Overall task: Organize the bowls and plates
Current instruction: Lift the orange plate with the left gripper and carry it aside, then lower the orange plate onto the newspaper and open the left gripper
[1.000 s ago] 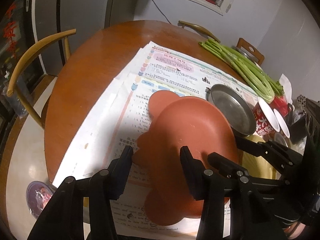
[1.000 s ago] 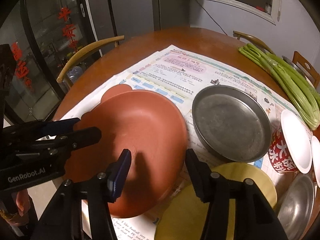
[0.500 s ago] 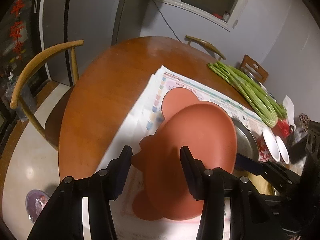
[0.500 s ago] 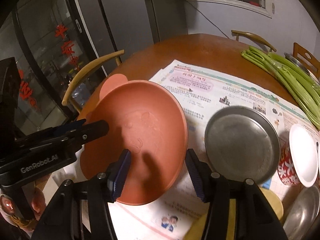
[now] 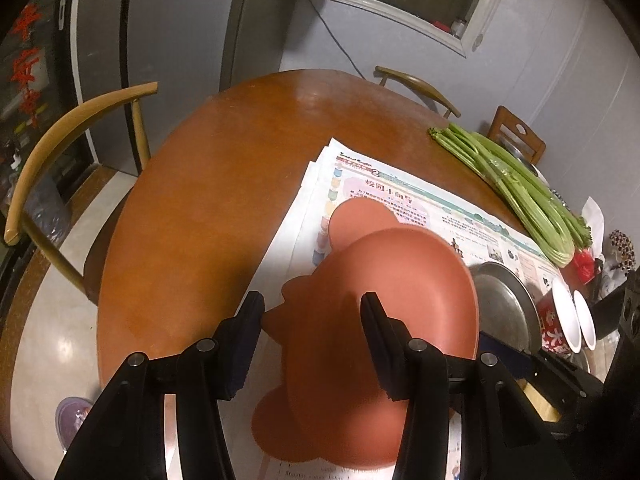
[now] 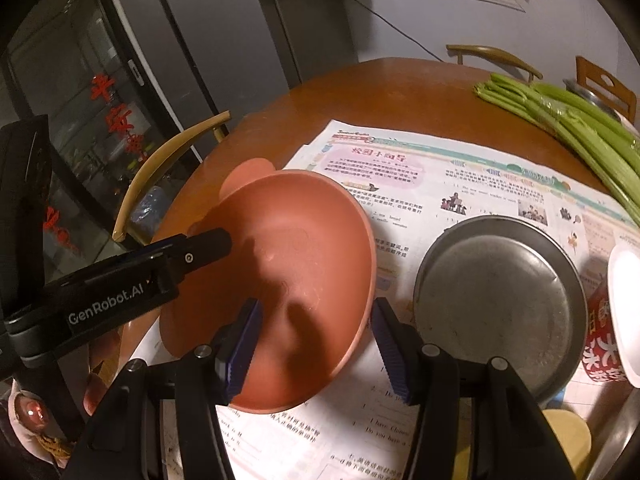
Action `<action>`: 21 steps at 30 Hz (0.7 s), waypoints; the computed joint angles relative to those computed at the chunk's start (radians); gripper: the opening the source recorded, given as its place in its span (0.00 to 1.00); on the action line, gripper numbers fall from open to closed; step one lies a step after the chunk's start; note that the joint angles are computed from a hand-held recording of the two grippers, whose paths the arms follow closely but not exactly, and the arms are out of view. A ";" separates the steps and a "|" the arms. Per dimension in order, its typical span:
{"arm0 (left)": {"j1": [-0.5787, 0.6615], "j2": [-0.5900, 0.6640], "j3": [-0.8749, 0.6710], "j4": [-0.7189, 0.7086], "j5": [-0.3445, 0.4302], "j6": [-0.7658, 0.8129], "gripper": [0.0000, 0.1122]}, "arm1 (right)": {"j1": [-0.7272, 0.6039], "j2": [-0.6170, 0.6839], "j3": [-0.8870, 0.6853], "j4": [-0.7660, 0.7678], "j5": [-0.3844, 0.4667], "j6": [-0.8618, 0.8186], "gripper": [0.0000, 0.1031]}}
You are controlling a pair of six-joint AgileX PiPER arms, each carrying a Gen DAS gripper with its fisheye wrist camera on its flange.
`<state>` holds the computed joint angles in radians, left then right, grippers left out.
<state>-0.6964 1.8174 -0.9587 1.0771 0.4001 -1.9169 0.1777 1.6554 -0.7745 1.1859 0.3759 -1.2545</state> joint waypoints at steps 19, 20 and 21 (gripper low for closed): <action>0.070 0.117 -0.085 -0.079 -0.083 0.151 0.45 | 0.013 0.044 -0.029 0.006 -0.056 0.031 0.55; 0.073 0.118 -0.083 -0.093 -0.093 0.166 0.46 | 0.012 0.046 -0.031 0.003 -0.055 0.036 0.55; 0.075 0.118 -0.081 -0.097 -0.100 0.170 0.46 | 0.011 0.046 -0.032 -0.004 -0.053 0.046 0.55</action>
<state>-0.6214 1.9355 -1.0394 0.9804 0.3001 -1.7472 0.1890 1.7018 -0.8069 1.1816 0.3229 -1.2084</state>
